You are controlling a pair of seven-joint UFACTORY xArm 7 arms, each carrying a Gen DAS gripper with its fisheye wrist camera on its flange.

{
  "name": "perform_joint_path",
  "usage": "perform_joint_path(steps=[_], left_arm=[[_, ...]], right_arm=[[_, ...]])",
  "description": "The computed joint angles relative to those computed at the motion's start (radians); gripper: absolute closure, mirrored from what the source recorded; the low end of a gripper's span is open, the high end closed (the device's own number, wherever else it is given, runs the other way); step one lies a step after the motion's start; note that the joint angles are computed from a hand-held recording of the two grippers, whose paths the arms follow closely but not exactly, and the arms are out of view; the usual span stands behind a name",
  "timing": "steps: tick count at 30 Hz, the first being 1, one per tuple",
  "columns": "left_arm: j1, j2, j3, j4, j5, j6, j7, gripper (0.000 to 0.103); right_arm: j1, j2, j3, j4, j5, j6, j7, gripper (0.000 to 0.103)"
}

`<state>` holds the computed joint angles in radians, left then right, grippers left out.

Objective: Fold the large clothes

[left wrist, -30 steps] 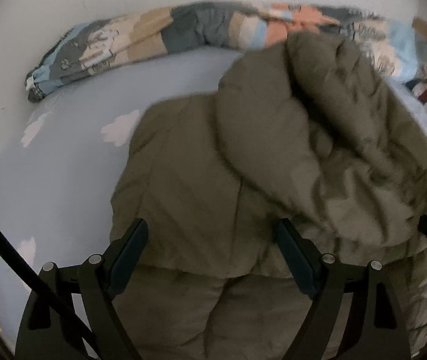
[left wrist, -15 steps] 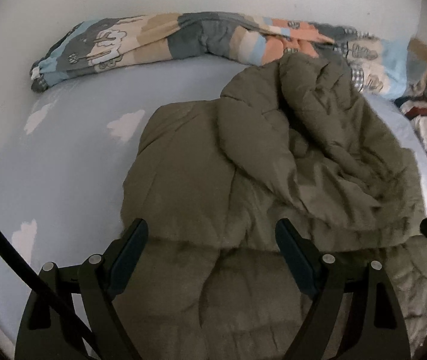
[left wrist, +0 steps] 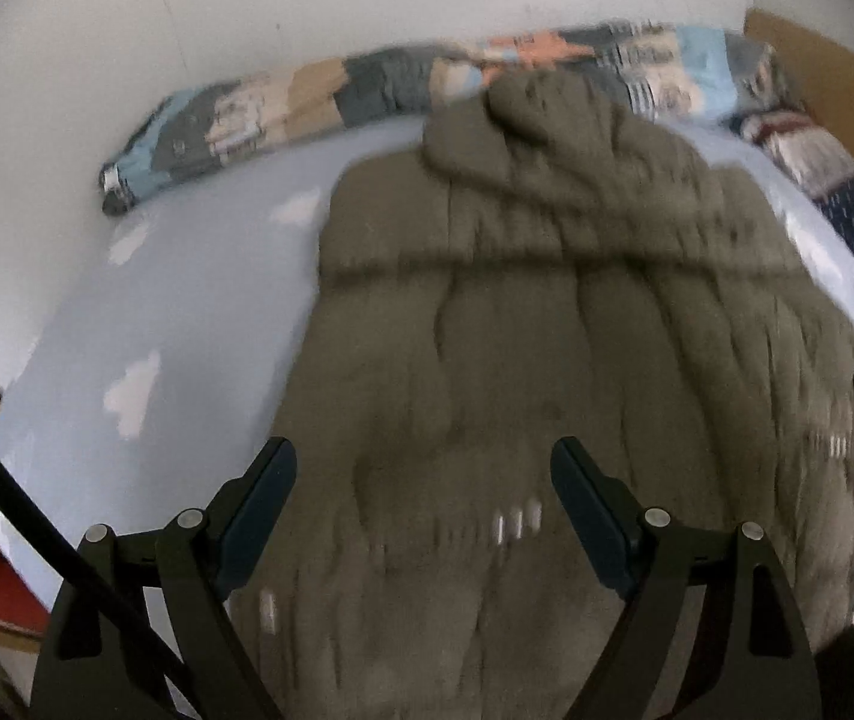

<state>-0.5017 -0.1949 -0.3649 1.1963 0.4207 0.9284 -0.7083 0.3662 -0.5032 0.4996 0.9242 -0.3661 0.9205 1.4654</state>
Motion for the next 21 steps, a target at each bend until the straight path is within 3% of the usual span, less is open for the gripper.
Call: perform_joint_path(steps=[9, 17, 21], left_arm=[[-0.006, -0.261, 0.005, -0.292, -0.197, 0.029, 0.033, 0.017], [0.041, -0.317, -0.029, -0.374, -0.199, 0.054, 0.017, 0.017], [0.053, -0.291, -0.053, -0.397, -0.152, 0.027, 0.010, 0.011]], right_arm=[[0.129, -0.153, 0.085, -0.107, 0.121, 0.137, 0.055, 0.051], [0.187, -0.194, 0.111, -0.177, 0.221, 0.145, 0.103, 0.051], [0.208, -0.157, 0.098, -0.209, 0.252, 0.110, 0.109, 0.051]])
